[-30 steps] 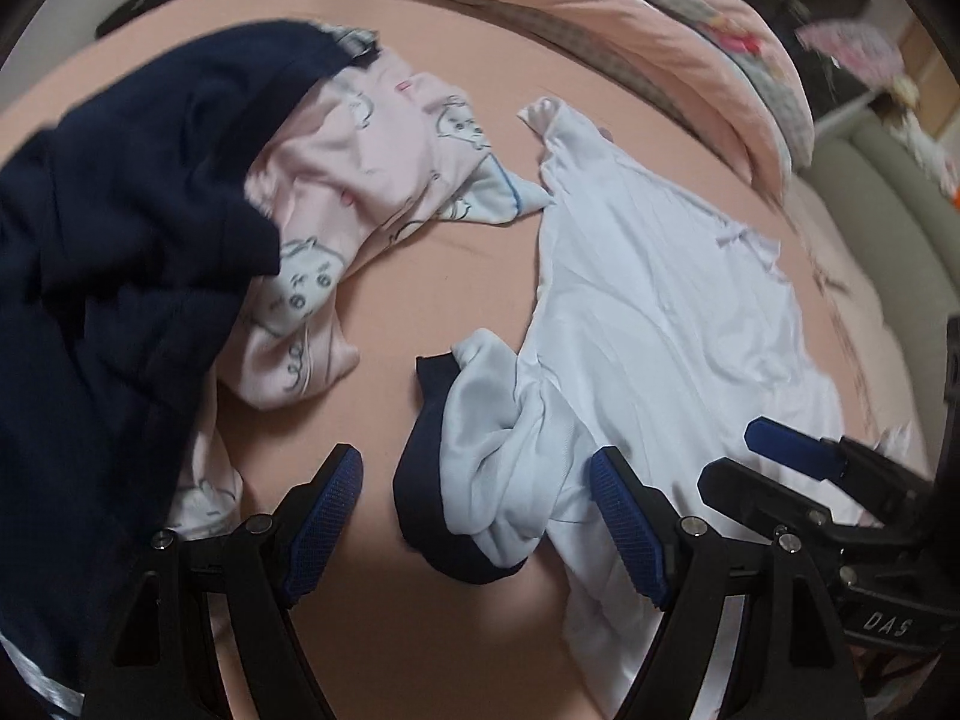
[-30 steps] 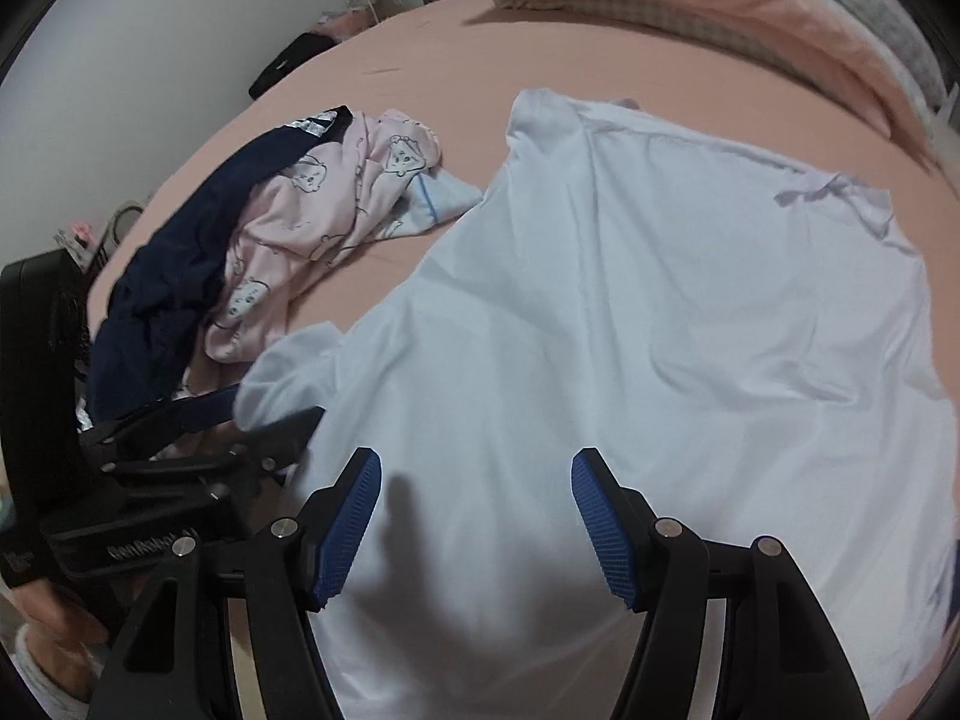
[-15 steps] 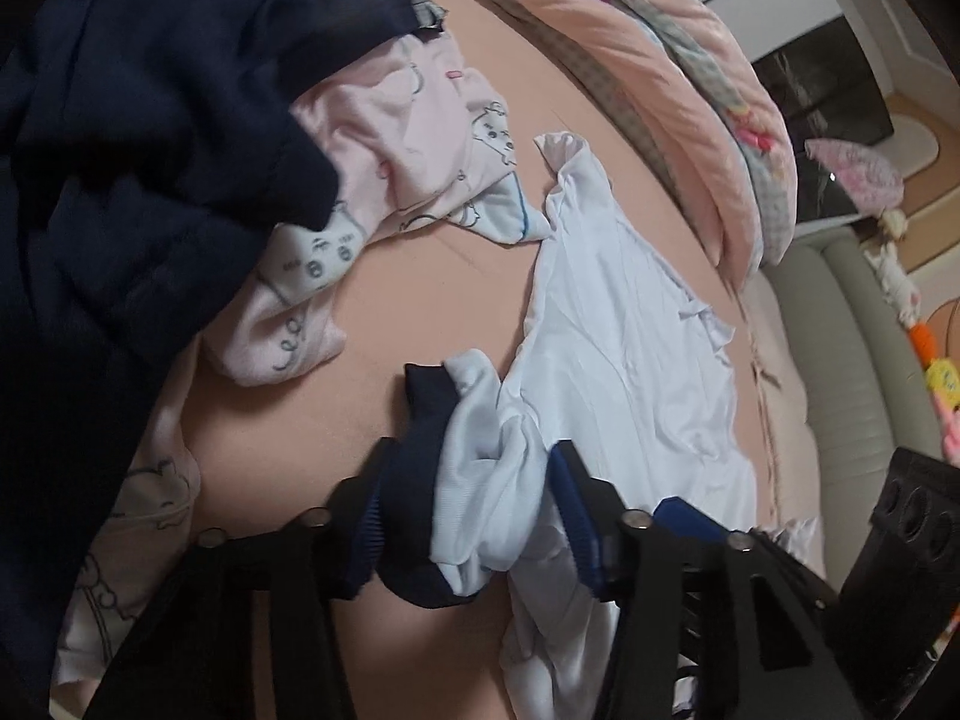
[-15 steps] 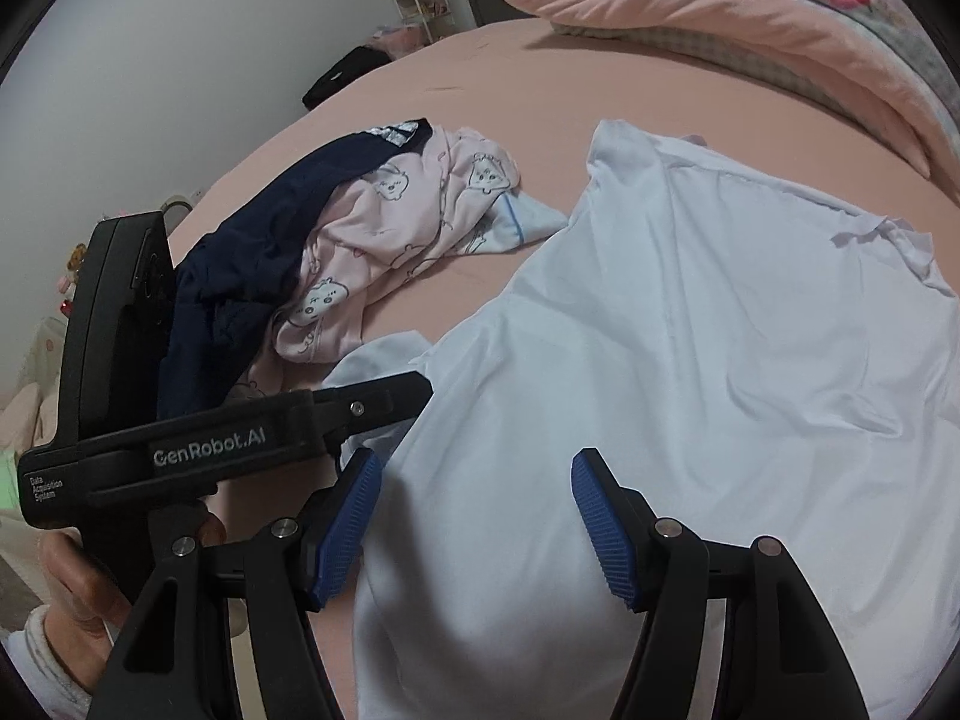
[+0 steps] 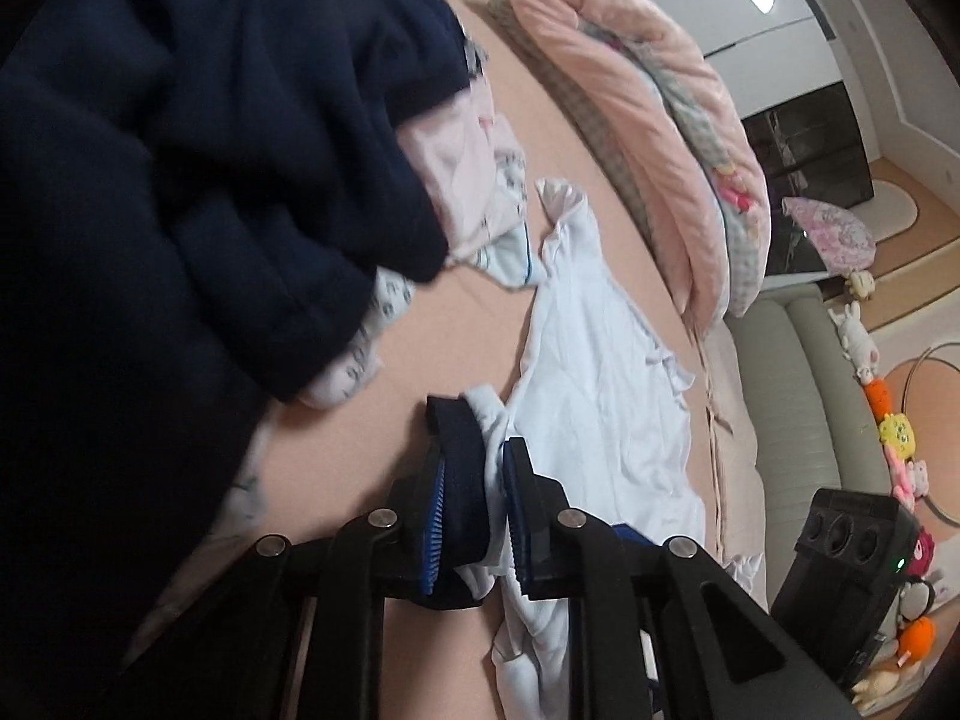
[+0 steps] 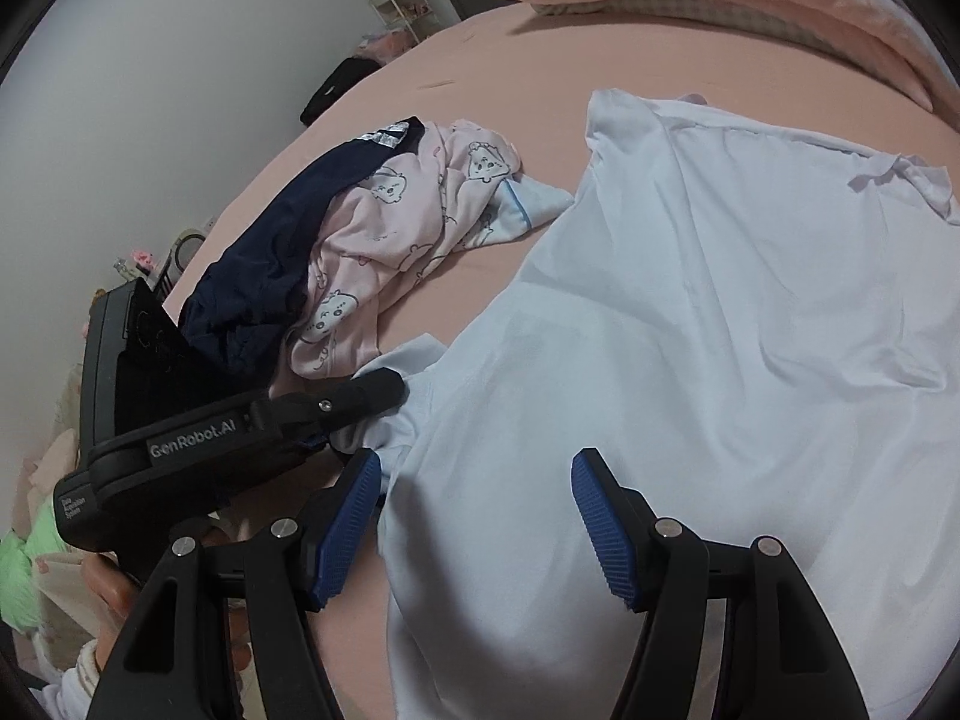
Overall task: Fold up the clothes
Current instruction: 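Grasp the top's side edge with the left gripper and lift it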
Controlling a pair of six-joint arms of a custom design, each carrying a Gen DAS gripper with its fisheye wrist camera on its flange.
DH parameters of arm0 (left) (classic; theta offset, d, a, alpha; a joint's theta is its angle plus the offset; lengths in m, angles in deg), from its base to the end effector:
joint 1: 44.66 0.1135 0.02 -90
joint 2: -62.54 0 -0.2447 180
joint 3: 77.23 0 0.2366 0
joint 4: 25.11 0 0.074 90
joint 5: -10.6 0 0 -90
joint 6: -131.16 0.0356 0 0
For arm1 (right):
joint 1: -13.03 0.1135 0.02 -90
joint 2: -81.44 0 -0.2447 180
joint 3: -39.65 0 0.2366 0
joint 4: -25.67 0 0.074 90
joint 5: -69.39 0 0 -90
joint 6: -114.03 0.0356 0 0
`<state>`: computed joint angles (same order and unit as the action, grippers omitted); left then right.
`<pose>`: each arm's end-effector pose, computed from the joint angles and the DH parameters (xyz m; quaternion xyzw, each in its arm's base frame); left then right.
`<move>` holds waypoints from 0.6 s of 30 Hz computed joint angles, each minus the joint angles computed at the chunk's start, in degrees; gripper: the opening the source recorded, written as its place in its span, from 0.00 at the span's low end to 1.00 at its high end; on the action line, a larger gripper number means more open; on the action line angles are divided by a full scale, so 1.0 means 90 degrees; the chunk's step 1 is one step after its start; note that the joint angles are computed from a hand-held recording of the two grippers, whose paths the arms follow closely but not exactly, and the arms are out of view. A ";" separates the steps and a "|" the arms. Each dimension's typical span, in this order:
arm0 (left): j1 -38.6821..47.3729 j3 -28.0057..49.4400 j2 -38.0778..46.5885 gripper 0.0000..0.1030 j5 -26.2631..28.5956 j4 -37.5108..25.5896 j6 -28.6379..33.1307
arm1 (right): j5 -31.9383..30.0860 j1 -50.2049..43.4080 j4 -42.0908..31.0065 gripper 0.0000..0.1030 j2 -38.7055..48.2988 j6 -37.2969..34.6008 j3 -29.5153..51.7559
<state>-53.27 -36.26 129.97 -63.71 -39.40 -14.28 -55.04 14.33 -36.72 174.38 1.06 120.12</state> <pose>0.2160 -0.0424 0.1634 -0.3057 0.8490 -0.3241 0.2842 0.2900 0.0267 0.2070 -0.2372 0.9175 0.2645 0.1787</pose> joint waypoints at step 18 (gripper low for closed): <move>0.0268 -0.0395 -0.0311 0.15 0.0382 0.0229 0.0157 | -0.0696 0.0558 0.1052 0.64 -0.0551 -0.0033 -0.0495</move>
